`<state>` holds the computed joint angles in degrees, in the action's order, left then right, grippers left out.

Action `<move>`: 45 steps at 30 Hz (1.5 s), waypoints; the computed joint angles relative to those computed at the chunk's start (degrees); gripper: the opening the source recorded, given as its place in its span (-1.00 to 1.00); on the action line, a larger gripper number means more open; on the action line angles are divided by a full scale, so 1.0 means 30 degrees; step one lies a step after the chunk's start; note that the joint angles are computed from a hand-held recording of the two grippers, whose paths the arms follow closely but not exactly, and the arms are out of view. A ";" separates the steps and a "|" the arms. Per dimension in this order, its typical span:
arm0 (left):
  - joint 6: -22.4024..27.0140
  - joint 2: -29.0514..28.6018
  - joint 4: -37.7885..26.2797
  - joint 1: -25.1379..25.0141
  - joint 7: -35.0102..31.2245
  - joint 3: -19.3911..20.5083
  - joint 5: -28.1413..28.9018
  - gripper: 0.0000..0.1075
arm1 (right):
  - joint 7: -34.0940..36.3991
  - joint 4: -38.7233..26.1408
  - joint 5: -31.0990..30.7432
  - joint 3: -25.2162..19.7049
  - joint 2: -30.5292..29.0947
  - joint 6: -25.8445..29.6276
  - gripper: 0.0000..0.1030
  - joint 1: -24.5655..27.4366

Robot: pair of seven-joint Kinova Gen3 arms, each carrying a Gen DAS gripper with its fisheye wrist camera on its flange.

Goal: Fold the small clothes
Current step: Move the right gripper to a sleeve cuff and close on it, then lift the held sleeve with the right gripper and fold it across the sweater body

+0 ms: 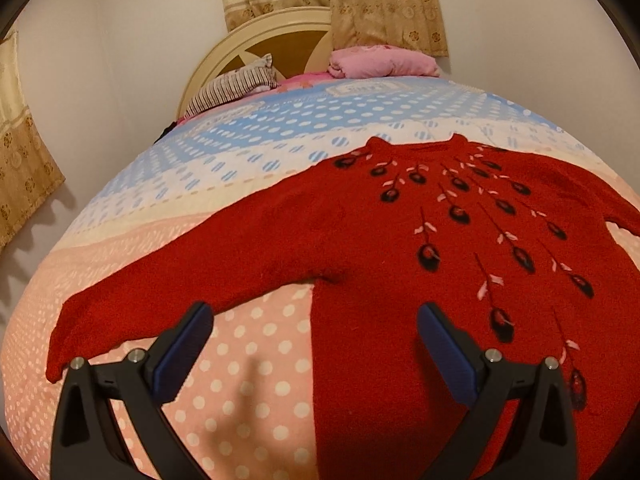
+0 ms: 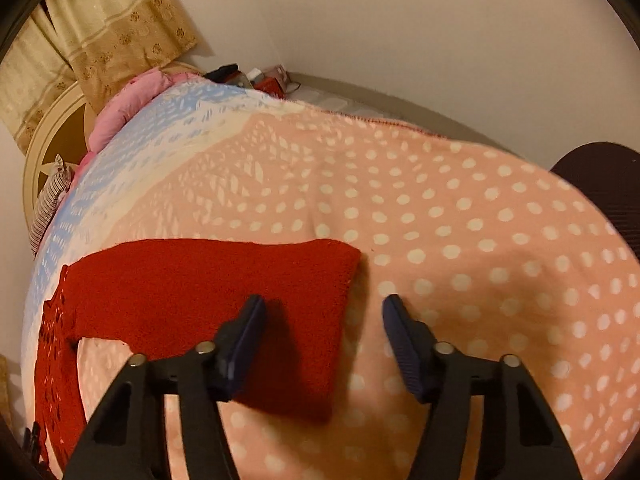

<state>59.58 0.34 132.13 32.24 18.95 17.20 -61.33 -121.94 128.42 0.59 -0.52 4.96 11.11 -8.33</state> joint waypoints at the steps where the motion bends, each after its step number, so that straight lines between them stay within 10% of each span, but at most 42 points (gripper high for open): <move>1: -0.0161 -0.0061 0.0118 -0.0032 0.0101 -0.0031 -0.0037 0.92 | -0.0060 0.0108 0.0058 -0.0108 -0.0011 -0.0202 -0.28 -0.0115; 5: -0.0544 -0.0315 0.0414 -0.0219 0.0265 -0.0040 -0.0096 0.92 | 0.1436 -0.0150 -0.1005 -0.0837 0.0014 -0.0178 -0.75 0.0180; 13: -0.0799 -0.1534 0.1165 -0.1021 0.0753 0.0064 -0.0279 0.92 | -0.2719 -0.2348 0.3212 -0.0616 -0.1587 0.2034 -0.81 -0.1342; 23: -0.2569 -0.2319 0.2836 -0.2391 0.2228 0.0149 -0.1061 0.92 | -0.7307 -0.8316 0.9769 -0.3968 -0.2492 0.7323 -0.81 -0.3122; 45: -0.7920 -0.5035 0.4931 -0.6831 0.3009 0.0381 -0.1475 0.92 | -0.4946 -2.1735 1.4068 -0.4054 0.4557 1.4052 -0.81 -1.3981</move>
